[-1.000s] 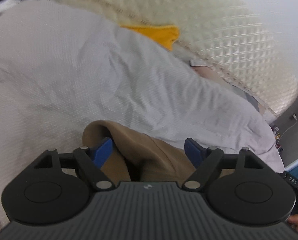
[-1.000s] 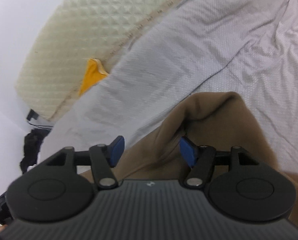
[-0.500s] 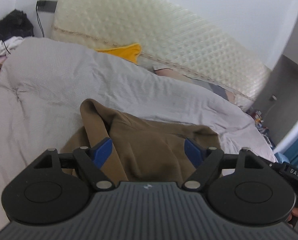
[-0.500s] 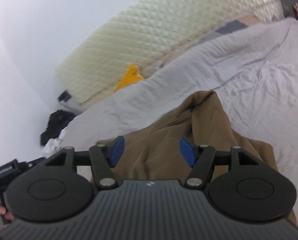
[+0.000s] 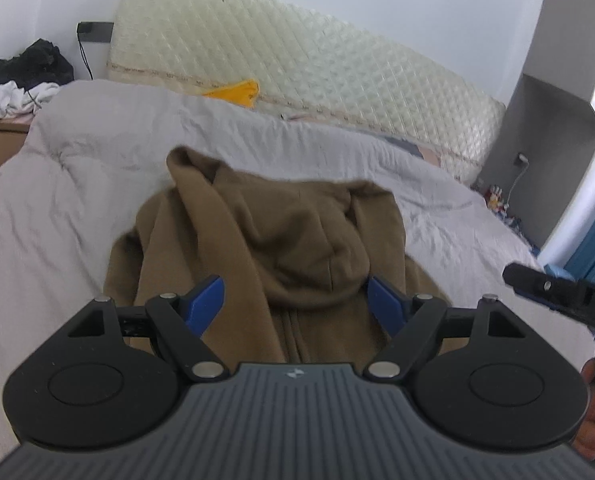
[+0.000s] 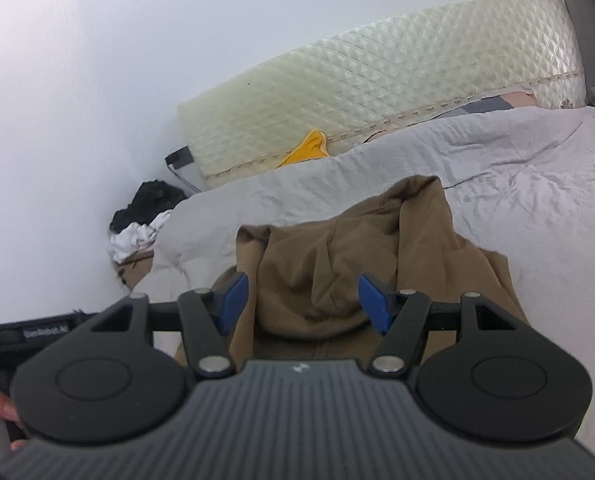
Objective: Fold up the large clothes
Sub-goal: 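Lower the hoodie onto the bed and open both grippers, then grasp a hoodie sleeve with the left gripper and pull it outward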
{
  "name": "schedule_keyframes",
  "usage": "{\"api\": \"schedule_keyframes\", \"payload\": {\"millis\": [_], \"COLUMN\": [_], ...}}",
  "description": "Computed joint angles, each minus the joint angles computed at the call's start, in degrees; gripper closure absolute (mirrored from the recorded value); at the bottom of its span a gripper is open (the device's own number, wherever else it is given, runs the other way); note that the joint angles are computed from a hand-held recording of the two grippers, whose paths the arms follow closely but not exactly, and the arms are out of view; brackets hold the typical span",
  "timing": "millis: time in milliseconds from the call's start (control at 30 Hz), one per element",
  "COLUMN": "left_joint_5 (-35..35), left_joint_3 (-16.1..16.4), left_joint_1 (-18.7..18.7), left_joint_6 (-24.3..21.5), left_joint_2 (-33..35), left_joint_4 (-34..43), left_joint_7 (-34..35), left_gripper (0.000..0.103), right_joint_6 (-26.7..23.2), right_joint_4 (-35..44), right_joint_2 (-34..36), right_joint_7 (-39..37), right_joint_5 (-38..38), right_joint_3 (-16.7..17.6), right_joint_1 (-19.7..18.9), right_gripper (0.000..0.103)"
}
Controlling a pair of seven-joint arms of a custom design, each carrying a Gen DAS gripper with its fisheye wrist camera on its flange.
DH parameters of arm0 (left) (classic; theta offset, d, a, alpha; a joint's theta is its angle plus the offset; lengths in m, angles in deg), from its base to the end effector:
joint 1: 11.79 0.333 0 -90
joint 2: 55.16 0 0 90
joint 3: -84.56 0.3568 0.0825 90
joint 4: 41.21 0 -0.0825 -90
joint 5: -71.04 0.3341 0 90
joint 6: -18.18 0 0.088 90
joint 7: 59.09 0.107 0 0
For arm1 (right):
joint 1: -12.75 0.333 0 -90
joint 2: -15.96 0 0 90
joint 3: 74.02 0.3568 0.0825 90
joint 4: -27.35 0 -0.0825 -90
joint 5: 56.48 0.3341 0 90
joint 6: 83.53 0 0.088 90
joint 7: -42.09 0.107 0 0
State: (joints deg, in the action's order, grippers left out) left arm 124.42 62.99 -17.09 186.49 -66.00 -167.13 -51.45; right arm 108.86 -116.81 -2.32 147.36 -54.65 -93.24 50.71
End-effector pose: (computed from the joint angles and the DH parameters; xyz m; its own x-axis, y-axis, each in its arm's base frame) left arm 0.4001 -0.2787 0.6045 -0.0469 -0.9596 0.2775 -0.5549 -0.2059 -0.8060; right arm 0.4090 0.1131 0.5979 0.1905 -0.9127 -0.3616 -0.4993 0.2271 -0.8362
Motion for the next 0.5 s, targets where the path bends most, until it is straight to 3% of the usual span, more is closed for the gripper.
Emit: {"api": "schedule_keyframes", "payload": {"millis": [133, 233, 400, 500], "left_joint_5": [5.22, 7.59, 14.07, 13.89], "left_joint_3": [-2.56, -3.06, -3.7, -2.9], "left_joint_1": [0.86, 0.89, -0.8, -3.07], "left_joint_6": [-0.08, 1.46, -2.71, -7.04], "left_joint_2": [-1.66, -1.12, 0.83, 2.1], "left_joint_4": [-4.35, -6.31, -6.83, -6.25], "left_joint_7": [-7.5, -11.58, -17.31, -17.93], "left_gripper": [0.02, 0.02, 0.02, 0.02], "right_joint_6": [4.44, 7.75, 9.06, 8.02], "right_joint_4": [-6.58, -10.26, -12.61, -12.56], "right_joint_2": [-1.56, -1.25, 0.82, 2.18], "right_joint_7": [0.41, 1.97, 4.87, 5.87], "right_joint_5": [-1.2, -3.24, -5.7, -6.84], "right_joint_3": [4.4, 4.86, 6.06, 8.12], "right_joint_1": [-4.51, -6.02, -9.4, -12.36], "right_gripper": [0.038, 0.038, 0.038, 0.038]}}
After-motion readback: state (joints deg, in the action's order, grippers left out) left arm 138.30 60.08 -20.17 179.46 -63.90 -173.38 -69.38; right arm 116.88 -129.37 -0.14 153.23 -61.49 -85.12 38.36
